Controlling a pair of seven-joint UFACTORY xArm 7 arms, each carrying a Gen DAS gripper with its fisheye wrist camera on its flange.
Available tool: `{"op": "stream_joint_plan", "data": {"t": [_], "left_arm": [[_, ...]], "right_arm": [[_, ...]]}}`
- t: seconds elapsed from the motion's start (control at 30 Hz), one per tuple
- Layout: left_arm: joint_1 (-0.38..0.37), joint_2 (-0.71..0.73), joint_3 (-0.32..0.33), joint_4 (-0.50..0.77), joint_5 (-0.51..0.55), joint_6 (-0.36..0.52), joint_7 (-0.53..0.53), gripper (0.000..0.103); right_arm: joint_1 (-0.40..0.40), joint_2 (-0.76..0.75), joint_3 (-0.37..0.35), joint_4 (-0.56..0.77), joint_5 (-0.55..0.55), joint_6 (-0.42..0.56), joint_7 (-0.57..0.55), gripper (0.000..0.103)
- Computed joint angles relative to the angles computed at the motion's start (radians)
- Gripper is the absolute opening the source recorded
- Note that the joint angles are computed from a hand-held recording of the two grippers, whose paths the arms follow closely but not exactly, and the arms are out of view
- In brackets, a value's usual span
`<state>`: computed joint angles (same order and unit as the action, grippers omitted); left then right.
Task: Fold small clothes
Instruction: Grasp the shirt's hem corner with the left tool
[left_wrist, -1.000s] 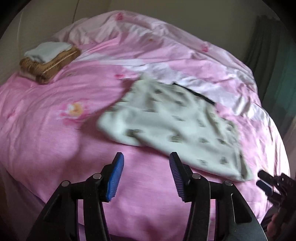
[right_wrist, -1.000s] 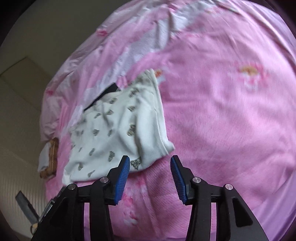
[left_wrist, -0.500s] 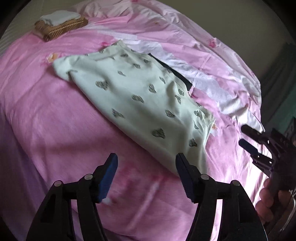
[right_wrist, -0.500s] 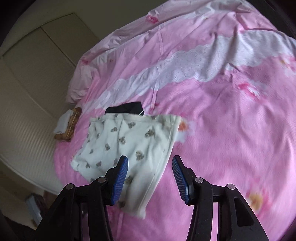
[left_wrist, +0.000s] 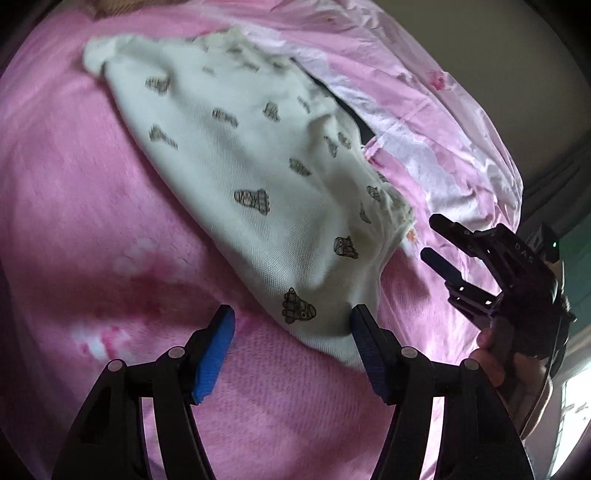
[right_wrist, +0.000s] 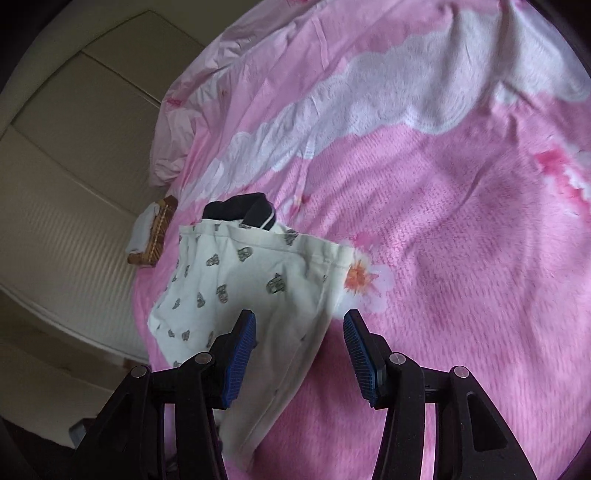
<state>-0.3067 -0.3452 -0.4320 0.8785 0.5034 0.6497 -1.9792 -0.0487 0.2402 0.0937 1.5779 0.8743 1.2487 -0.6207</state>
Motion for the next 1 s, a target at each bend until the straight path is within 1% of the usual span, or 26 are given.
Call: {"op": "stream_joint_plan", "data": {"t": [0.1, 0.23, 0.3, 0.37, 0.47, 0.5, 0.57, 0.67, 0.77, 0.83, 0.93, 1.0], "left_arm": [[0.021, 0.018, -0.006, -0.003, 0.037, -0.041, -0.040, 0.064], [0.028, 0.033, -0.006, -0.002, 0.070, -0.059, -0.068, 0.063], [0.031, 0.034, -0.003, -0.010, 0.095, -0.083, -0.079, 0.053], [0.034, 0.037, 0.010, -0.025, 0.110, -0.141, -0.078, 0.034], [0.039, 0.036, 0.026, -0.047, 0.104, -0.217, -0.057, 0.023], [0.046, 0.028, 0.023, -0.054, 0.106, -0.227, -0.056, 0.021], [0.057, 0.019, 0.021, -0.061, 0.102, -0.245, -0.039, 0.016], [0.062, -0.001, 0.021, -0.073, 0.076, -0.257, 0.002, 0.014], [0.065, -0.043, 0.021, -0.096, 0.033, -0.259, 0.041, 0.013], [0.074, -0.072, 0.022, -0.110, 0.001, -0.272, 0.063, 0.013], [0.098, -0.128, 0.021, -0.132, -0.039, -0.285, 0.098, 0.013], [0.101, -0.164, 0.035, -0.153, -0.084, -0.297, 0.132, 0.013]], "right_arm": [[0.002, 0.056, 0.007, 0.053, -0.004, 0.007, 0.015, 0.051], [0.001, 0.125, 0.027, 0.119, -0.024, 0.001, 0.027, 0.051], [-0.005, 0.160, 0.040, 0.148, -0.023, 0.011, 0.032, 0.051], [-0.016, 0.190, 0.059, 0.170, 0.002, 0.020, 0.026, 0.051], [-0.025, 0.218, 0.079, 0.192, 0.022, 0.033, 0.019, 0.050], [-0.027, 0.223, 0.085, 0.195, 0.031, 0.037, 0.020, 0.044], [-0.028, 0.231, 0.089, 0.199, 0.037, 0.040, 0.035, 0.013], [-0.043, 0.218, 0.093, 0.171, 0.078, 0.028, 0.039, 0.013], [-0.051, 0.188, 0.090, 0.141, 0.109, 0.012, 0.031, 0.012], [-0.059, 0.170, 0.090, 0.134, 0.140, 0.018, 0.030, 0.012], [-0.046, 0.146, 0.083, 0.150, 0.140, 0.022, 0.046, 0.011], [-0.026, 0.138, 0.081, 0.177, 0.121, 0.022, 0.071, 0.011]]}}
